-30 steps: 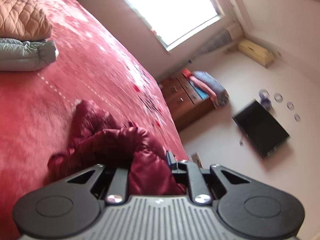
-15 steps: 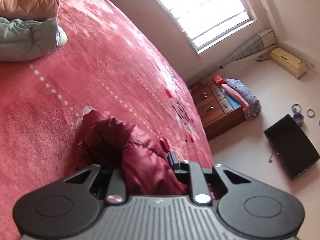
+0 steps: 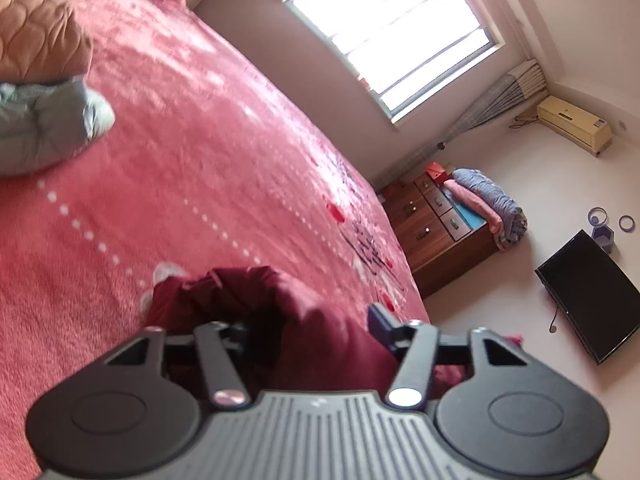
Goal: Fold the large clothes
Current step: 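Pinch the folded jacket edge with the right gripper to tidy it, release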
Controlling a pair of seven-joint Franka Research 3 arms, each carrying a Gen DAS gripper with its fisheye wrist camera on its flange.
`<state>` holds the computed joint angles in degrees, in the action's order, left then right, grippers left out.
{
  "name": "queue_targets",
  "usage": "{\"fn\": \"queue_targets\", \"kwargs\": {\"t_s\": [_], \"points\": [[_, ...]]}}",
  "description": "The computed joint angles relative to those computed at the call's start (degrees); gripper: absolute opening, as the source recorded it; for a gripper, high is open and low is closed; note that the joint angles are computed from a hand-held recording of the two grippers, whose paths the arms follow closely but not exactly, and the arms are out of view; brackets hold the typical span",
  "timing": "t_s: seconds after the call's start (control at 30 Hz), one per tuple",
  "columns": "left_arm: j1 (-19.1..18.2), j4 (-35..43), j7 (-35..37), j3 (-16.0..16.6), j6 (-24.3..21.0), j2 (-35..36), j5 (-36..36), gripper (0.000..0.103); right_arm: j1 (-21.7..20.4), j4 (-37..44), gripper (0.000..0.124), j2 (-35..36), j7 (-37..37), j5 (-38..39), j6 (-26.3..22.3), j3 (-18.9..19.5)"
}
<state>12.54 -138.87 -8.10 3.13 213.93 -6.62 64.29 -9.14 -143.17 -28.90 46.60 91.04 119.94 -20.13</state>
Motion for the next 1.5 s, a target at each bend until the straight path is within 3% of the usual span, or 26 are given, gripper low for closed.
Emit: {"fn": "queue_targets", "kwargs": {"t_s": [0.2,0.27,0.47,0.57,0.67,0.83,1.03,1.13,1.3,1.4,1.5], "points": [[-0.9,-1.7,8.7,-0.7,-3.6,-4.0,-4.3,0.076,0.4,0.3,0.102,-3.3,-14.5,-3.6,14.3,5.8],[-1.1,-3.2,14.6,-1.6,-5.6,-6.3,-8.0,0.080,1.2,-0.3,0.102,-4.4,-19.2,-5.8,20.3,8.2],[-3.3,-7.0,23.1,-1.1,-10.4,-12.9,-10.5,0.083,4.9,-1.8,0.101,-4.2,-25.7,-14.2,31.5,12.9],[-3.9,-10.7,26.7,-1.4,-12.0,-16.0,-12.4,0.086,7.8,-3.2,0.101,-4.9,-30.4,-15.5,36.5,13.9],[-6.8,-13.7,28.1,0.2,-14.1,-17.9,-12.8,0.086,11.6,-3.7,0.102,-4.3,-36.0,-14.4,42.5,14.6],[-11.4,-17.5,30.6,2.3,-17.5,-19.8,-14.4,0.086,14.0,-5.0,0.102,-3.9,-34.5,-19.6,46.4,14.4],[-18.1,-19.8,33.4,6.3,-21.1,-21.4,-16.6,0.086,11.3,-5.4,0.100,-1.5,-22.1,-32.9,44.7,15.9],[-19.1,-20.9,35.0,5.9,-21.9,-22.1,-18.6,0.086,12.7,-4.6,0.080,0.1,-19.0,-34.9,43.9,13.8],[-20.4,-21.9,37.1,5.0,-22.7,-22.8,-22.6,0.086,13.7,-5.3,0.028,-1.6,-13.1,-39.4,43.7,11.7],[-20.1,-22.2,38.4,3.4,-22.6,-23.3,-25.0,0.086,16.0,-6.3,0.016,-3.1,-11.8,-39.8,47.0,9.5],[-19.9,-22.3,39.9,1.5,-22.9,-23.9,-27.2,0.086,16.9,-7.2,0.014,-4.2,-9.6,-40.9,49.9,8.0]]}}
